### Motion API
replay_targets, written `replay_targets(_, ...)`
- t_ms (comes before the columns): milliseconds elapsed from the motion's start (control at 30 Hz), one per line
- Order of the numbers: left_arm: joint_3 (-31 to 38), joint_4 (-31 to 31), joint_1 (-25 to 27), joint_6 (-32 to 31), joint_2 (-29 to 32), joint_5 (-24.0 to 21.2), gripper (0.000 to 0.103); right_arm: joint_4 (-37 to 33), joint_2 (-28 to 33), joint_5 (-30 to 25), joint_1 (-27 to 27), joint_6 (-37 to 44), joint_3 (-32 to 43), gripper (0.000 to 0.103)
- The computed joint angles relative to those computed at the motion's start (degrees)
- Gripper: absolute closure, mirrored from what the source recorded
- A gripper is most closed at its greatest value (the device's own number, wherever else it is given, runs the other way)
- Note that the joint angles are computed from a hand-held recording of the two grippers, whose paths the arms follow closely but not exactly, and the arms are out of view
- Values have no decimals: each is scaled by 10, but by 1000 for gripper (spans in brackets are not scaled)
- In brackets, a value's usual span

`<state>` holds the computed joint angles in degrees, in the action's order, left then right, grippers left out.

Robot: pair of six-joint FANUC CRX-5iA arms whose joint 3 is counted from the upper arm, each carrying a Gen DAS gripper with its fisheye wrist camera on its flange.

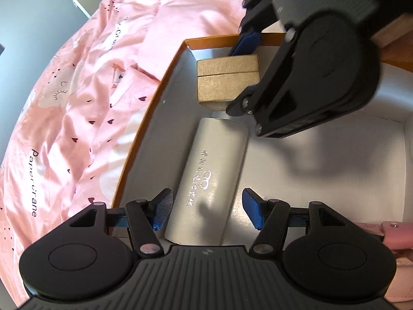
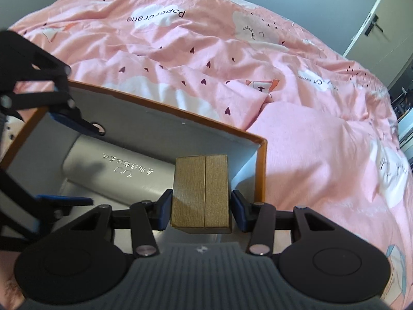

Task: Organize objects
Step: 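Lower gold box into orange box beside glasses case and open right tool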

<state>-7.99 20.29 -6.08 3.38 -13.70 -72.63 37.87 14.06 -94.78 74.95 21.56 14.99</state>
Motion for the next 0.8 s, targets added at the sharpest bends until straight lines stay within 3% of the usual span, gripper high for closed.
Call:
replay_targets(300,-7,10,7,-6,-2,4,30,9,20,1,-19,27,1,55)
replay_targets(633,-14,15,9,3,-7,9,30,-3,-24,21,-1,64,-10,50)
replay_targets(733,-16,24,14,1,-10,5,30,-29,-36,15,10,96,-3,64)
replay_targets(800,-15,30,19,0,-11,0,30,-53,-37,6,15,124,8,87)
